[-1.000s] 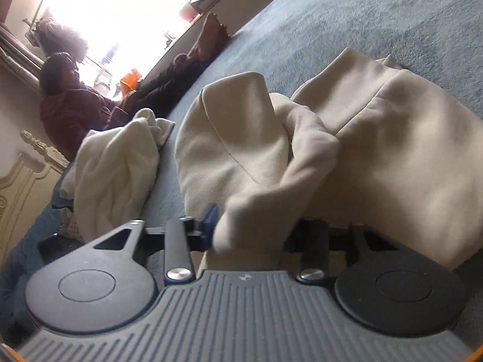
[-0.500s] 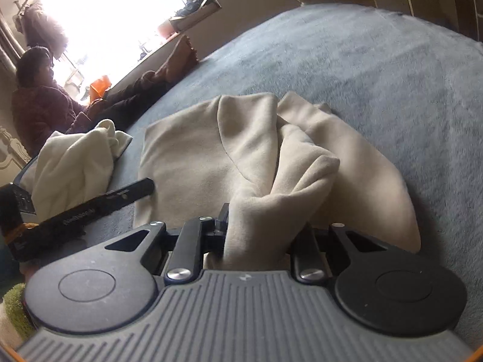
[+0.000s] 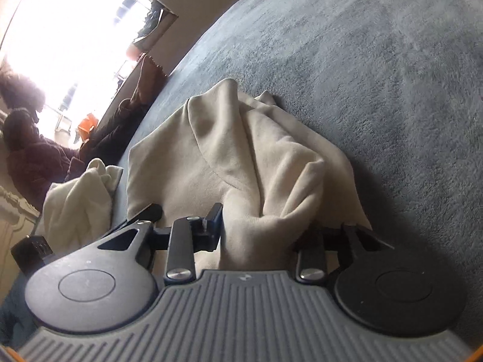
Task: Fold clothes
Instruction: 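Lower the folded jacket onto the bed and open the right tool, then press the folded jacket bundle with the right tool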
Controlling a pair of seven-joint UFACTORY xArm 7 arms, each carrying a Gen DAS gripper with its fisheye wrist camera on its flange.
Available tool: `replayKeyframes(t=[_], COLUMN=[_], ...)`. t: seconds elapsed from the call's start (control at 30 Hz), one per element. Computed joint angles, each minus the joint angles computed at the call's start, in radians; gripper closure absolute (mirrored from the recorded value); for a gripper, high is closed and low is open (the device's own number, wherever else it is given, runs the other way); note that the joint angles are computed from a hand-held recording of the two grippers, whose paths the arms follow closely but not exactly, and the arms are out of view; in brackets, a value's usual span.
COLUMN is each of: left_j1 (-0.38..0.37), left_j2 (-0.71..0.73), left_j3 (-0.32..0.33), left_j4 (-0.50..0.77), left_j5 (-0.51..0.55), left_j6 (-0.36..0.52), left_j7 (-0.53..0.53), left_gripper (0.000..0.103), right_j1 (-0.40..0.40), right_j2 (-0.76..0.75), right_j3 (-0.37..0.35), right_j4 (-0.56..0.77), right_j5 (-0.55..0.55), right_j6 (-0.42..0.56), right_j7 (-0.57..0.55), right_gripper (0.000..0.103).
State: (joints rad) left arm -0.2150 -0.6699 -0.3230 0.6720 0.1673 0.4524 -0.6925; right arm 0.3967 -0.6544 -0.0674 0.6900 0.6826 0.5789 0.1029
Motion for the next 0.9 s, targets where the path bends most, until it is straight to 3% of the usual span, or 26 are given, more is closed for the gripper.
replayKeyframes(t=[0.07,0.1,0.2,0.27,0.33,0.47,0.5,0.53,0.6,0.7,0.83,0.9], left_j1=[-0.001,-0.001,-0.008,0.009,0.011,-0.065,-0.083,-0.101,-0.142,-0.223,-0.27,-0.215], left_j2=[-0.002,-0.005,-0.017,-0.064,-0.131,-0.256,-0.284,-0.312,-0.369,-0.433,-0.405,-0.383], left_j3=[0.003,0.004,0.014,0.002,0.001,0.054,0.065,0.074,0.09,0.094,0.004,-0.103], left_j4=[-0.004,-0.007,-0.01,-0.02,-0.04,-0.087,-0.096,-0.106,-0.132,-0.177,-0.178,-0.176], left_j5=[0.0,-0.001,-0.008,-0.001,0.002,-0.064,-0.083,-0.101,-0.132,-0.162,-0.141,-0.084], left_j6=[-0.004,-0.009,-0.006,0.011,0.028,0.108,0.135,0.158,0.192,0.188,0.153,0.112], left_j7=[0.001,0.001,0.006,-0.011,-0.018,0.021,0.03,0.043,0.082,0.178,0.285,0.27], left_gripper=[0.014,0.014,0.015,0.017,0.017,0.017,0.017,0.017,0.018,0.017,0.017,0.017], right_j1=[-0.102,-0.156,-0.224,-0.19,-0.12,-0.048,-0.056,-0.067,-0.072,-0.072,-0.074,-0.075], right_j2=[-0.033,-0.051,-0.117,-0.127,-0.109,0.01,0.044,0.056,0.053,0.059,0.062,0.059], right_j3=[0.07,0.106,0.147,0.143,0.131,0.162,0.181,0.198,0.212,0.212,0.213,0.213], right_j4=[0.012,0.022,0.045,0.074,0.11,0.176,0.186,0.163,0.106,0.124,0.136,0.131], right_j5=[-0.1,-0.164,-0.307,-0.35,-0.364,-0.413,-0.445,-0.476,-0.506,-0.516,-0.518,-0.514], right_j6=[0.027,0.047,0.066,0.068,0.067,0.148,0.183,0.184,0.14,0.158,0.168,0.161], right_j7=[0.136,0.21,0.3,0.282,0.22,0.128,0.119,0.11,0.088,0.091,0.102,0.114], right_gripper=[0.053,0.04,0.038,0.038,0.041,0.051,0.056,0.068,0.068,0.07,0.07,0.07])
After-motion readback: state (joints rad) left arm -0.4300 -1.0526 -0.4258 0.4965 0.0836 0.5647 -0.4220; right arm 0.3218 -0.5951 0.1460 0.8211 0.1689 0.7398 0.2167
